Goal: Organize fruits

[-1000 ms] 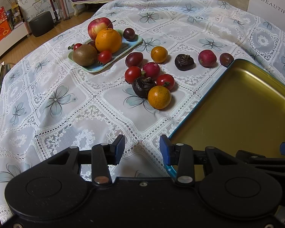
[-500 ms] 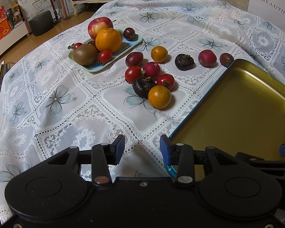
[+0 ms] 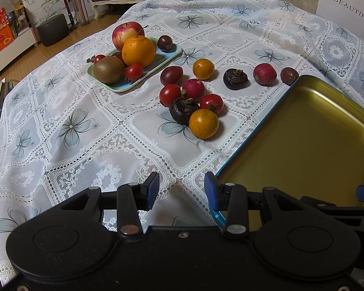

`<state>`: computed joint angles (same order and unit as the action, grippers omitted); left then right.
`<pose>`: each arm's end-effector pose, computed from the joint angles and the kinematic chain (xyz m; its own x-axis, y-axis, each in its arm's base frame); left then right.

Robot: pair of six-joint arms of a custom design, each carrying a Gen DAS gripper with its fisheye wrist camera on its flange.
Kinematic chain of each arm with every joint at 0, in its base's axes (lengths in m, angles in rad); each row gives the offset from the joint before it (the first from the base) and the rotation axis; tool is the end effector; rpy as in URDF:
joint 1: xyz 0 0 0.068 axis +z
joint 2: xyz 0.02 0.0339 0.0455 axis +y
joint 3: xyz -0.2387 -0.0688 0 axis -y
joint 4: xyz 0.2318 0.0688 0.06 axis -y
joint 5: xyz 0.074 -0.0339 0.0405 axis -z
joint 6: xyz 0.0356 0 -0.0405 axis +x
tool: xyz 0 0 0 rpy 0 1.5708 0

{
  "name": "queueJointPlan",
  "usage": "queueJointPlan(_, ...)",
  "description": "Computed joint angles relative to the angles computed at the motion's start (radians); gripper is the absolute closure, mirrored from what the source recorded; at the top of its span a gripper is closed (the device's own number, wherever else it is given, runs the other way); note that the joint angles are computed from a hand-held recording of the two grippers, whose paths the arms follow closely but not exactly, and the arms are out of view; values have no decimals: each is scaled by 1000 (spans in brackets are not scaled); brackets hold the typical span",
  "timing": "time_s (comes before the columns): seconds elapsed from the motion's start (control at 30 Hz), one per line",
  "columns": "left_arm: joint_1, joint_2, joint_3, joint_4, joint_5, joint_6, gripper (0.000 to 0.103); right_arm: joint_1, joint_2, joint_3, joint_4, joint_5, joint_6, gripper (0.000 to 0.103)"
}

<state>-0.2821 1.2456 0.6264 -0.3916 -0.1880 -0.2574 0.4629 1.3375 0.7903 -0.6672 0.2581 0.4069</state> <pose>0.2182 -0.0563 0.1617 -0.8323 -0.0191 -0.5540 -0.0349 0.9992 0.0179 0.2115 0.0954 0.1748 -0.9094 -0.0262 -0.4151 0.0085 0.9966 -0.0816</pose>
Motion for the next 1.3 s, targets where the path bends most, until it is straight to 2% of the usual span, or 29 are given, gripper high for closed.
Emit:
queueJointPlan(0.33,-13,-33,-17,19,-17,23,56,-1,-2,1,-2,-2,4,21)
queueJointPlan(0.37,-7,-43,-18,20,-6,27,56,-2,-3,1,-2,-2,4,21)
queueJointPlan(0.47,38,-79,-16,21,106,55,56,-1,-5,1,-3,3,6,21)
queueJointPlan(0.63,10,-76,19,-5,72,71,56,-2,-6,6,-6,0,11,21)
queueJointPlan(0.73,30,-80,47,-37,117,73,52,-2,-4,9,-6,2,11,21)
queueJointPlan(0.97,82,-4,202,-186,169,77,52,-35,7,47,-18,-19,-4,21)
queueJointPlan(1.13,94,101,352,-233,123,110,51,-97,20,88,-30,-68,-11,21)
queueJointPlan(1.3,136,236,508,-245,186,117,51,-192,103,188,-66,-162,-40,21)
